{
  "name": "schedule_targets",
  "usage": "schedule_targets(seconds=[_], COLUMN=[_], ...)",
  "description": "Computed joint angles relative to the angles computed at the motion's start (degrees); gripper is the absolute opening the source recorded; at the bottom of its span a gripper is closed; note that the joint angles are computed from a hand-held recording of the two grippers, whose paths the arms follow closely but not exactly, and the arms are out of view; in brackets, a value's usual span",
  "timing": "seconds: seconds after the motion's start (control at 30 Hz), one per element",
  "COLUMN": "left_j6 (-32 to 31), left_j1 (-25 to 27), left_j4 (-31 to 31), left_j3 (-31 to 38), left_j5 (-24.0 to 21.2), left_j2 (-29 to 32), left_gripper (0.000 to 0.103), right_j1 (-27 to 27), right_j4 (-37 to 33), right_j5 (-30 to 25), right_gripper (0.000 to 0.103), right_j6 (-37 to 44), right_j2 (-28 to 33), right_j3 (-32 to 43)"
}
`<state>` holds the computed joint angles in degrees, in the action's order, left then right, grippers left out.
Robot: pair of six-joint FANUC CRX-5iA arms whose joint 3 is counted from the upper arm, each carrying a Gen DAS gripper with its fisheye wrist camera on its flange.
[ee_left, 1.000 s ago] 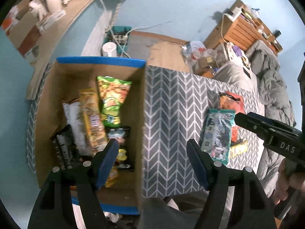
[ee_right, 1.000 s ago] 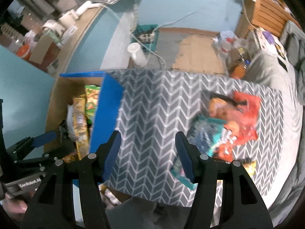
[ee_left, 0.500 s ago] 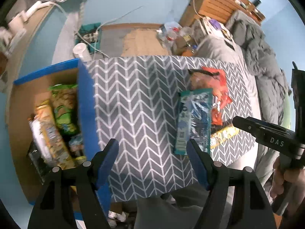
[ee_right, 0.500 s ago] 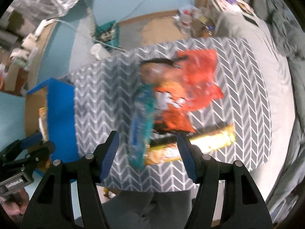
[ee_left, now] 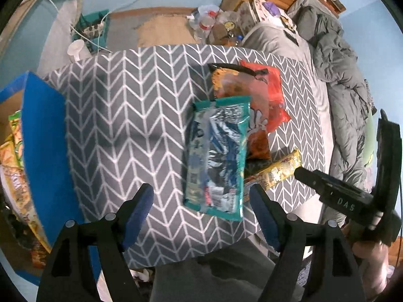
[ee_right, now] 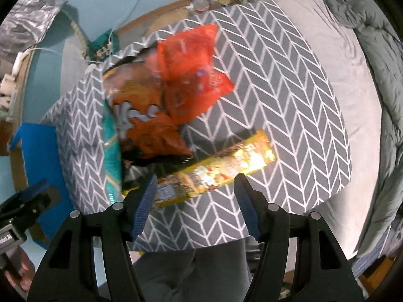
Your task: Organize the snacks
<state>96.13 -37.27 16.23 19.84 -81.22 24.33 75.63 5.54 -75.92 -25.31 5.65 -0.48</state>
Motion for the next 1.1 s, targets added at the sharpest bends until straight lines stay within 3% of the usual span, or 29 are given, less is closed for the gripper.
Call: schedule_targets(seconds=[0.3, 0.57, 0.83, 1.1], left_j6=[3.2, 5.8, 5.7, 0.8], left_j1=[-3.0, -5.6, -6.3, -5.5], left_j4=[0.5, -2.6, -4.9, -3.5], left_j3=[5.7, 12.6, 16.0, 15.6], left_j5=[-2.4, -5.9, -7.4, -6.7], left_j2=[5.8, 12.0, 15.5, 16.1], left_gripper=[0.083, 0.083, 0.083, 0.057], right_j1=[1.5, 2.0, 1.1, 0.4], right_j4=[-0.7, -2.0, -2.8, -1.9], right_j5=[2.3, 3.0, 7.9, 17.7], right_gripper=[0.064, 0.064, 0.064, 0.064], right_j6=[-4.7, -6.8, -9.2, -18.5], right_j2=[-4.2, -6.5, -6.7, -6.2], right_j3=[-5.6, -8.0, -10.5, -14.8])
